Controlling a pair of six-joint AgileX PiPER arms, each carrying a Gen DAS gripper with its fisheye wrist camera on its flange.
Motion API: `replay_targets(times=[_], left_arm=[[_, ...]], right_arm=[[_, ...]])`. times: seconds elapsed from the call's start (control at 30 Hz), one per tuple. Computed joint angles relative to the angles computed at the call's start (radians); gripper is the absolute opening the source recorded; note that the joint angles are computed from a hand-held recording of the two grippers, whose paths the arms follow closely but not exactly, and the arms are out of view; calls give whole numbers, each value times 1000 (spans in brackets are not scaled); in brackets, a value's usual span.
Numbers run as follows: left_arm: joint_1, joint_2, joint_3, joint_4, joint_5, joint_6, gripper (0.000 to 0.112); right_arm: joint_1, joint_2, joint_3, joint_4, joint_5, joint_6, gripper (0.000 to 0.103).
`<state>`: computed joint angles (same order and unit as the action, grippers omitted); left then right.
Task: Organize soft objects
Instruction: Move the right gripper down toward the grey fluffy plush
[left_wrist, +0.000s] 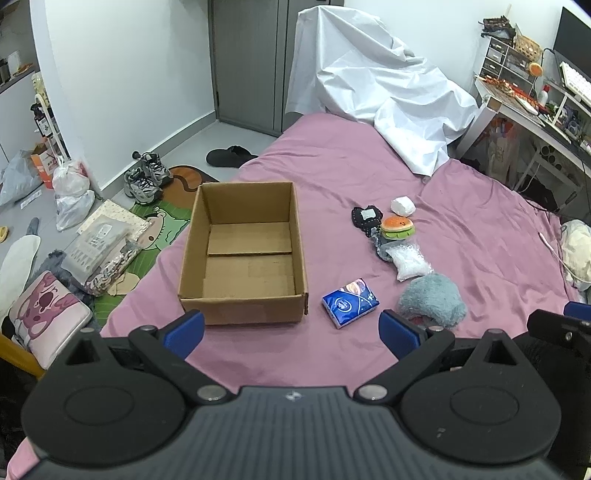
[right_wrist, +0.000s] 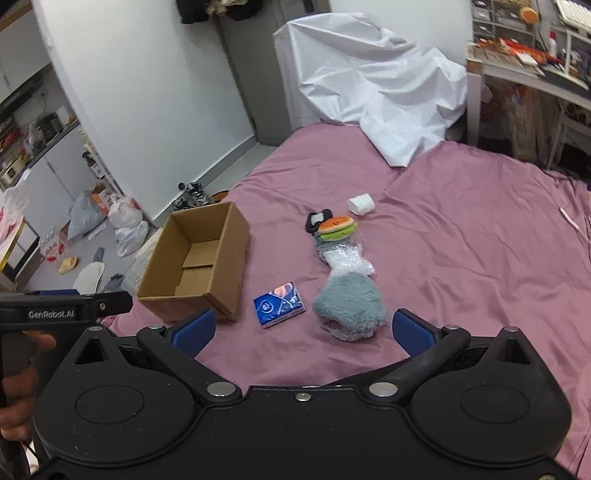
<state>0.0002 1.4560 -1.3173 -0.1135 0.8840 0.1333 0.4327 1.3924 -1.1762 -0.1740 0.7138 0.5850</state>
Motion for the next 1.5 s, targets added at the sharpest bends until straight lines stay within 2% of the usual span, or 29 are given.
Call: replay_targets(times=[0.33, 0.53, 0.6, 0.8, 1.0, 1.5], left_arm=[[-48, 42, 20, 1, -54, -28, 100], [-70, 76, 18, 4, -72, -60, 99], [-76, 89, 16, 4, -79, -71, 99], [-91, 136, -1, 2, -90, -76, 98], [-99, 186, -13, -3, -106, -92, 98], [-124, 343, -91, -19, -116, -97, 98]], right_arm=[[-80, 26, 44, 26, -50, -13, 102], [-142, 64, 49, 158, -84, -132, 87], [-162, 78, 52, 201, -88, -171, 80], [-196, 144, 35, 272, -84, -225, 75], [-199, 226, -11, 301, -56, -257, 73], [-173, 466, -232, 182, 89, -180, 71]])
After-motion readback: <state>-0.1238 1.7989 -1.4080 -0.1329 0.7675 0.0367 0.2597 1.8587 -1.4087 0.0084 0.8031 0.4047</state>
